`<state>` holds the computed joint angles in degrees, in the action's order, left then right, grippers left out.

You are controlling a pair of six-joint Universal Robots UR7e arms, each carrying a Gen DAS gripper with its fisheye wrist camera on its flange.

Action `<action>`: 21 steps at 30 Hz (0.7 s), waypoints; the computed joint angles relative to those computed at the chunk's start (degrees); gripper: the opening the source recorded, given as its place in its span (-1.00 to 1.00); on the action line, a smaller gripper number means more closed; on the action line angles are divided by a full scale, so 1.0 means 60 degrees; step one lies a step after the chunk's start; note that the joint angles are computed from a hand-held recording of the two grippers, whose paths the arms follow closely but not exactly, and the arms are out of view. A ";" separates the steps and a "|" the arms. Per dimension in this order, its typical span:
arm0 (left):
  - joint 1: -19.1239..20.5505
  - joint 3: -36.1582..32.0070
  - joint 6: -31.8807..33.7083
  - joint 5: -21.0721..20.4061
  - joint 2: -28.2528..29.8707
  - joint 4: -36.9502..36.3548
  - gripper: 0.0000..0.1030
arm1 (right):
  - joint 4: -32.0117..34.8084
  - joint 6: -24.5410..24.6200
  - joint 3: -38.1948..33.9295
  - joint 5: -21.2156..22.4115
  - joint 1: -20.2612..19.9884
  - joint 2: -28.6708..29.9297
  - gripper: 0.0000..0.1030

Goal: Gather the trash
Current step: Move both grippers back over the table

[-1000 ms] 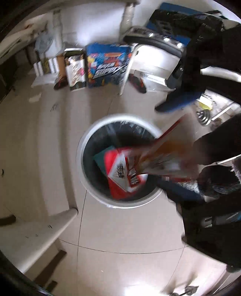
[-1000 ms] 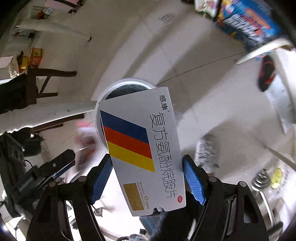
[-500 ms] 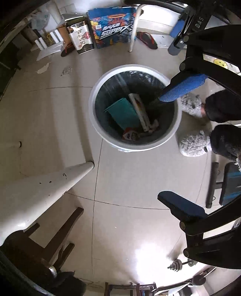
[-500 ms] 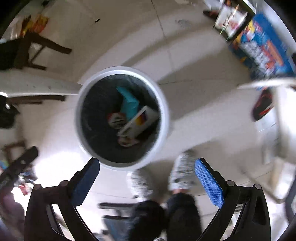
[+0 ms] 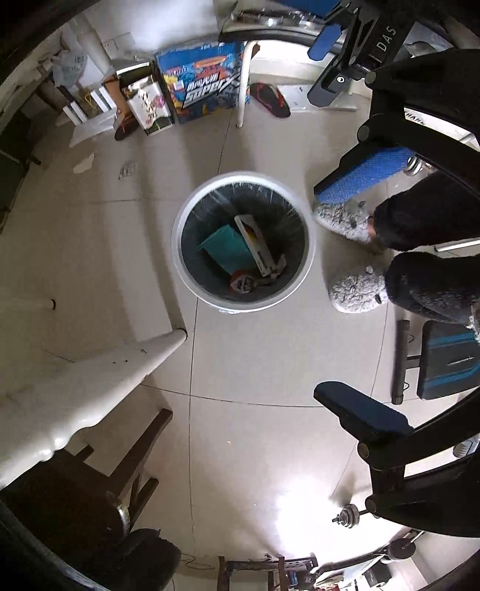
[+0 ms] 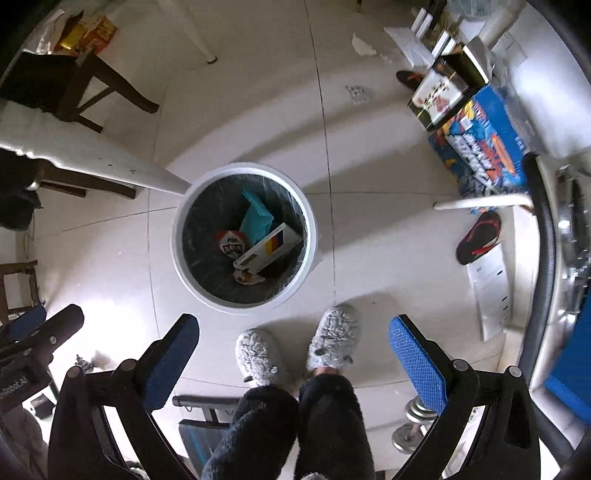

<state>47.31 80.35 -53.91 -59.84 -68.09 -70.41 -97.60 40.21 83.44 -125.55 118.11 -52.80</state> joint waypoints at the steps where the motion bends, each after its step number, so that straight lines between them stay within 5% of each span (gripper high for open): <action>1: -0.0085 -0.0131 -0.0047 -0.0028 0.0002 0.0146 0.92 | 0.0227 0.0079 -0.0175 0.0015 0.0116 -0.0041 1.00; 12: -0.1309 -0.2366 -0.0657 -0.0318 0.0111 0.2266 0.92 | 0.3006 0.0963 -0.2750 0.0264 0.1579 0.0022 1.00; 21: -0.2238 -0.6038 -0.1195 0.0136 0.1282 0.4978 0.92 | 0.5340 0.2020 -0.6428 0.0747 0.2539 0.0991 1.00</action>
<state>33.88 44.12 -61.08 -59.02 -60.40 -40.54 -65.56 52.34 44.87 -121.06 133.34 -46.86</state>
